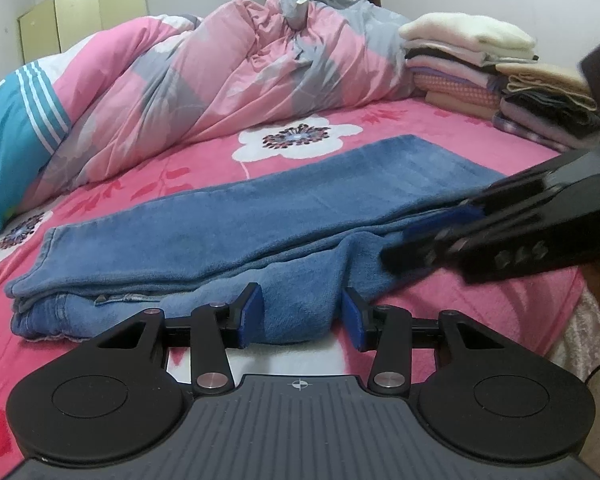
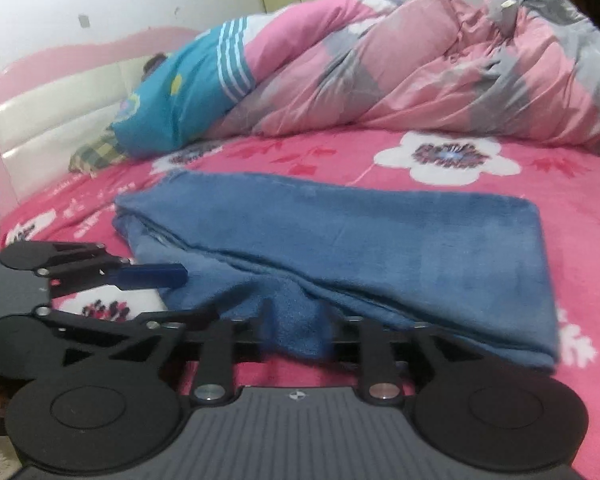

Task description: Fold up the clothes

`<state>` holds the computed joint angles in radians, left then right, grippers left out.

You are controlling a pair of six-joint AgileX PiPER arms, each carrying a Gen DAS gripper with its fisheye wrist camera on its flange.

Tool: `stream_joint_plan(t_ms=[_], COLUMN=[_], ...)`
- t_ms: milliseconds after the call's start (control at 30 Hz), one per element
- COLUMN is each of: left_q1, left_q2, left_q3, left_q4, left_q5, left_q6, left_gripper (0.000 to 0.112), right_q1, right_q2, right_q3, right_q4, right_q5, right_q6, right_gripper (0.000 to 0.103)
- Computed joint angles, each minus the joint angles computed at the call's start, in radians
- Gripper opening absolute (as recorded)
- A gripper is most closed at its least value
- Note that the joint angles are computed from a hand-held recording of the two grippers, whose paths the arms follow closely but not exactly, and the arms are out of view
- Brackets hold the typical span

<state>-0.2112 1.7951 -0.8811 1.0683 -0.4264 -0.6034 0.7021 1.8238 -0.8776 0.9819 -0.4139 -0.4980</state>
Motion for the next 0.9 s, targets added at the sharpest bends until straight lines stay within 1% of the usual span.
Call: stream_joint_plan(t_ms=[67,100,133,167,200,233,267,367,467,533,600,667,733,833,900], left_q1=[0.006,0.011,0.015,0.017,0.019,0.022,0.024,0.039,0.057,0.066,0.080,0.091,0.076,0.033,0.031], left_q2=[0.004,0.007,0.009,0.010,0.011,0.011,0.008,-0.004,-0.009,-0.009,-0.008,-0.001,0.018,0.055,0.064], left_q3=[-0.001,-0.003,-0.004,-0.006,-0.007,-0.008,-0.008,-0.007,-0.011,-0.016,-0.026,-0.042,-0.066,-0.098,-0.107], left_q4=[0.007,0.013,0.020,0.029,0.036,0.046,0.059,0.111,0.174,0.211,0.265,0.301,0.296,0.236,0.234], left_q5=[-0.003,-0.006,-0.009,-0.011,-0.014,-0.017,-0.019,-0.035,-0.061,-0.081,-0.121,-0.161,-0.145,-0.061,-0.050], left_q6=[-0.007,-0.014,-0.020,-0.030,-0.039,-0.050,-0.062,-0.104,-0.161,-0.199,-0.257,-0.315,-0.339,-0.312,-0.316], left_gripper=[0.044,0.044,0.044,0.044,0.044,0.044,0.044,0.044,0.044,0.044,0.044,0.048,0.048,0.048,0.048], right_q1=[0.006,0.019,0.030,0.032,0.033,0.034,0.035,0.055,0.059,0.054,0.054,0.055,0.052,0.050,0.053], right_q2=[0.024,0.031,0.038,0.038,0.036,0.035,0.034,0.015,0.010,0.007,0.004,0.008,0.006,-0.006,-0.025], right_q3=[-0.031,-0.041,-0.048,-0.048,-0.047,-0.046,-0.044,-0.034,-0.015,-0.008,-0.011,-0.009,-0.004,0.009,0.023], right_q4=[0.066,0.114,0.161,0.171,0.175,0.180,0.184,0.225,0.229,0.213,0.226,0.219,0.201,0.183,0.190], right_q5=[0.007,-0.007,-0.024,-0.028,-0.031,-0.033,-0.036,-0.058,-0.055,-0.046,-0.043,-0.043,-0.039,-0.032,-0.028], right_q6=[-0.068,-0.121,-0.169,-0.176,-0.179,-0.181,-0.183,-0.241,-0.251,-0.227,-0.233,-0.216,-0.183,-0.146,-0.143], right_gripper=[0.039,0.037,0.031,0.025,0.010,0.004,0.002,0.001,0.000,0.000,0.000,0.000,0.000,0.001,0.001])
